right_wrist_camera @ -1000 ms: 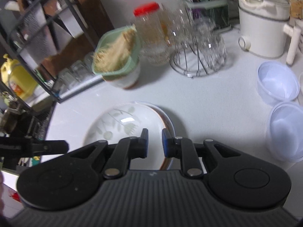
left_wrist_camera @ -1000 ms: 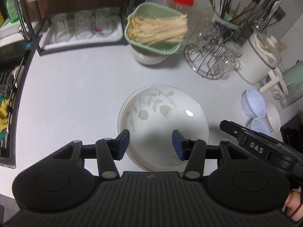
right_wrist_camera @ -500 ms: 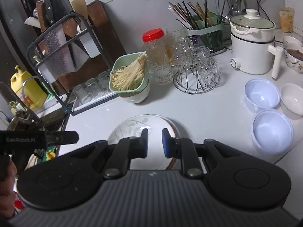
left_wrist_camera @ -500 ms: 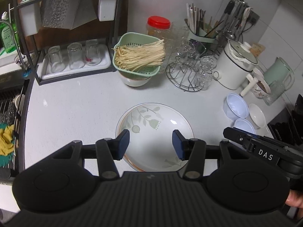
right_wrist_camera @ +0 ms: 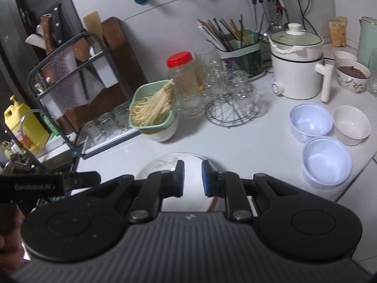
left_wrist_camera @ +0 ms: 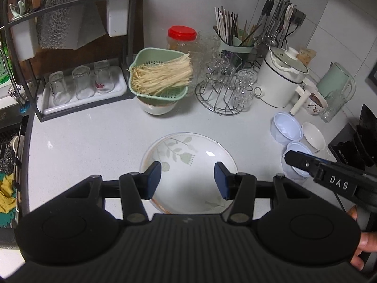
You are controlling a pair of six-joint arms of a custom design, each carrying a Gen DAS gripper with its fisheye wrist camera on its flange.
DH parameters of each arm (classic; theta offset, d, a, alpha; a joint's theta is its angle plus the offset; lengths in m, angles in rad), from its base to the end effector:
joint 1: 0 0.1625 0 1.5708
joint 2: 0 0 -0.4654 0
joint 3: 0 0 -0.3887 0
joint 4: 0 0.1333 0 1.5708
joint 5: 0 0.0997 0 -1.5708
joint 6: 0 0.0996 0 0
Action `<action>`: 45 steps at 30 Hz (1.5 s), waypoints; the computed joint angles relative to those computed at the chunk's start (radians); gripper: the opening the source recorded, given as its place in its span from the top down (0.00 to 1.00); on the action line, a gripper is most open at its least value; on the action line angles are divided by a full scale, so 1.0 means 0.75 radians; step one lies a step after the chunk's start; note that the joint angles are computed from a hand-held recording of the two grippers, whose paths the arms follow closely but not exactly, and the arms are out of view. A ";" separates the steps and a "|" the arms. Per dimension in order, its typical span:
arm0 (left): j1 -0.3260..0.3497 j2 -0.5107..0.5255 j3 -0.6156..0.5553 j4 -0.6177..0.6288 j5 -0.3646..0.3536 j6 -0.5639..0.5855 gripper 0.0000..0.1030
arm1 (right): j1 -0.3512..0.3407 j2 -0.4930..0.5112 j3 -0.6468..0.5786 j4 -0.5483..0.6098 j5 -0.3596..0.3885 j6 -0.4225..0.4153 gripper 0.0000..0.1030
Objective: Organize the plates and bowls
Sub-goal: 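Move both grippers to the rim of a light blue plastic bowl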
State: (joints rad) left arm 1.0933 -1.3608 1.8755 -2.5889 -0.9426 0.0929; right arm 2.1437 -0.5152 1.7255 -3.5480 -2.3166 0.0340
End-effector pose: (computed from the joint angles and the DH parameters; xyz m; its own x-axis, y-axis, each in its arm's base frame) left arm -0.0877 -0.5869 0.4038 -0.8079 0.1917 -0.5573 0.4796 0.7635 -0.4326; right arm 0.4155 -0.5229 0.0446 -0.8853 0.0181 0.4647 -0.3604 0.6048 -0.7101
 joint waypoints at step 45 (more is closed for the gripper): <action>-0.071 0.812 -0.449 0.034 -0.201 -0.182 0.32 | -0.556 -0.439 0.351 -0.014 0.215 -0.139 0.55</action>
